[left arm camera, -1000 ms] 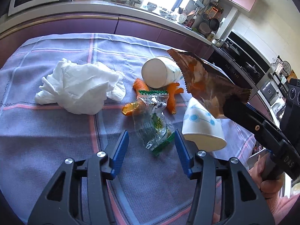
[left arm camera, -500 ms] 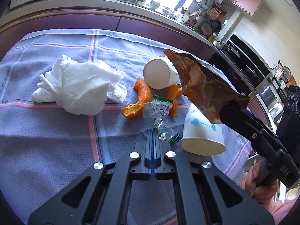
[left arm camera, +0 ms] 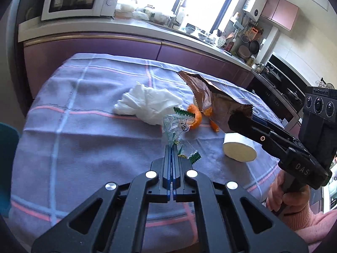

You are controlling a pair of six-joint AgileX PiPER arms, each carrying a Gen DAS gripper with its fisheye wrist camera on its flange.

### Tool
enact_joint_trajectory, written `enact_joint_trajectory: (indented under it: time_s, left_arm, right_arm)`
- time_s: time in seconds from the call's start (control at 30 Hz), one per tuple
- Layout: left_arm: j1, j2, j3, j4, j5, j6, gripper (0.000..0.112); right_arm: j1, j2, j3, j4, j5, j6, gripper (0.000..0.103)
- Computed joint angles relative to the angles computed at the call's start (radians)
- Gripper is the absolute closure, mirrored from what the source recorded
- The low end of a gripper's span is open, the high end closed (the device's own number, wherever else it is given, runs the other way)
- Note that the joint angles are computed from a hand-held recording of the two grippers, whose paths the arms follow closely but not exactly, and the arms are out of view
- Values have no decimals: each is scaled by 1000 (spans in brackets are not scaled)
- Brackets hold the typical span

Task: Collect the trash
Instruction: 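Carry the green and gold wrappers to the teal bin and release both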

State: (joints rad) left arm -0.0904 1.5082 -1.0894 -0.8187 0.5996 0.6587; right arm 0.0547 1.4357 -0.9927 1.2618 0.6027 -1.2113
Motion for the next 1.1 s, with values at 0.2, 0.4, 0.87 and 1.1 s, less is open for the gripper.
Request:
enact_joint_trajectory:
  time_s: [0.2, 0.4, 0.87, 1.1]
  left_arm:
    - [201, -136, 101, -16, 67, 61, 111]
    - [420, -215, 163, -58, 146, 130, 111]
    - [838, -173, 125, -122, 222, 252, 111]
    - [940, -83, 77, -116, 214, 271, 111]
  right_arm:
    - [123, 57, -89, -42, -1, 38, 76]
    - [245, 140, -213, -100, 12, 92, 76]
    - [457, 409, -609, -306, 105, 283, 76]
    - [515, 544, -805, -412, 167, 409, 76]
